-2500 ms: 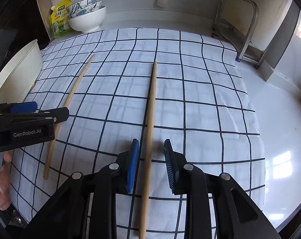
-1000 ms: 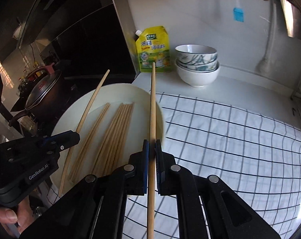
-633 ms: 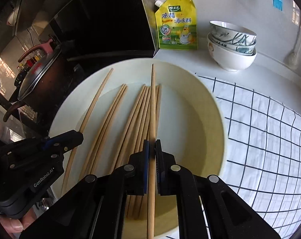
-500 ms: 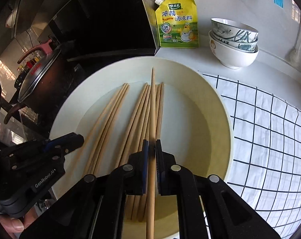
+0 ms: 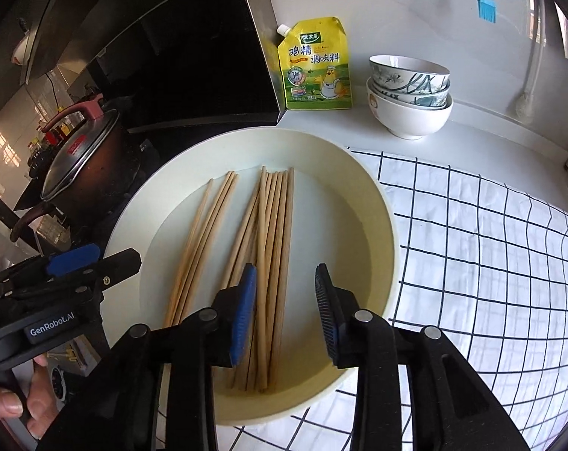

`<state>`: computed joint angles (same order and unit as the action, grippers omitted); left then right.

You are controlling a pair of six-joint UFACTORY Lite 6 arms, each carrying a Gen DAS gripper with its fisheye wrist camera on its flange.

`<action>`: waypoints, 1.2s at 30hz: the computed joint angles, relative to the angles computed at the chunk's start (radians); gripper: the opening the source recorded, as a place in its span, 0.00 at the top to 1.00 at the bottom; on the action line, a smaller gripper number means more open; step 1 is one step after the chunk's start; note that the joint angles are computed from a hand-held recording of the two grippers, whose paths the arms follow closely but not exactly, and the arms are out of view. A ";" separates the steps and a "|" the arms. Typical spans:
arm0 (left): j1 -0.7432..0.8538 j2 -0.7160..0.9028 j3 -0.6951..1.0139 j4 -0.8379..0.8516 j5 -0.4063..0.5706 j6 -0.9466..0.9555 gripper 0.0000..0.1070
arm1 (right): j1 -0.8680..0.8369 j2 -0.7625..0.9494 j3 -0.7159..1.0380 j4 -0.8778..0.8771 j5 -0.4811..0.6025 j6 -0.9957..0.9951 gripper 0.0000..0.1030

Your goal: Organize utensils

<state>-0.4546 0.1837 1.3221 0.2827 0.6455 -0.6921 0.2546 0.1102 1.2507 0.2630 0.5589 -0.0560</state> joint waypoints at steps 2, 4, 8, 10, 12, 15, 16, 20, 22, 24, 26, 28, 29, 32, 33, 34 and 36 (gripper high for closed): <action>-0.006 -0.020 -0.012 0.012 0.007 -0.012 0.38 | 0.005 -0.028 -0.020 -0.016 -0.004 0.017 0.69; -0.012 -0.036 -0.020 0.026 0.012 -0.026 0.38 | 0.008 -0.057 -0.039 -0.023 -0.005 0.030 0.67; -0.020 -0.081 -0.046 0.053 0.020 -0.052 0.33 | 0.013 -0.106 -0.063 -0.045 -0.005 0.052 0.62; -0.025 -0.098 -0.052 0.064 0.024 -0.061 0.33 | 0.017 -0.124 -0.069 -0.062 -0.003 0.067 0.61; -0.030 -0.110 -0.056 0.073 0.028 -0.068 0.33 | 0.020 -0.140 -0.074 -0.068 0.001 0.073 0.61; -0.034 -0.127 -0.063 0.073 0.028 -0.067 0.31 | 0.025 -0.156 -0.079 -0.084 -0.001 0.083 0.55; -0.035 -0.132 -0.065 0.076 0.030 -0.069 0.31 | 0.032 -0.161 -0.080 -0.101 -0.003 0.098 0.54; -0.040 -0.145 -0.067 0.082 0.038 -0.074 0.25 | 0.041 -0.173 -0.079 -0.128 0.001 0.117 0.48; -0.044 -0.146 -0.065 0.087 0.042 -0.080 0.24 | 0.039 -0.175 -0.079 -0.119 0.004 0.112 0.44; -0.041 -0.150 -0.064 0.087 0.042 -0.080 0.22 | 0.036 -0.176 -0.079 -0.117 0.009 0.113 0.44; -0.043 -0.153 -0.064 0.093 0.047 -0.086 0.21 | 0.031 -0.175 -0.077 -0.109 0.018 0.108 0.43; -0.046 -0.155 -0.063 0.100 0.051 -0.091 0.19 | 0.028 -0.175 -0.076 -0.106 0.021 0.107 0.40; -0.047 -0.156 -0.063 0.103 0.053 -0.093 0.19 | 0.029 -0.175 -0.075 -0.107 0.021 0.109 0.40; -0.046 -0.159 -0.062 0.103 0.056 -0.090 0.19 | 0.035 -0.175 -0.074 -0.127 0.020 0.128 0.40; -0.045 -0.159 -0.061 0.104 0.058 -0.089 0.18 | 0.036 -0.175 -0.073 -0.134 0.021 0.133 0.39; -0.045 -0.160 -0.060 0.107 0.061 -0.091 0.18 | 0.037 -0.175 -0.072 -0.140 0.022 0.140 0.39; -0.047 -0.165 -0.061 0.113 0.064 -0.099 0.17 | 0.040 -0.176 -0.069 -0.151 0.025 0.151 0.39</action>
<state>-0.5014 0.0191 1.2611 0.3959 0.7095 -0.7912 0.2942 -0.0658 1.1817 0.1120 0.5838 0.0948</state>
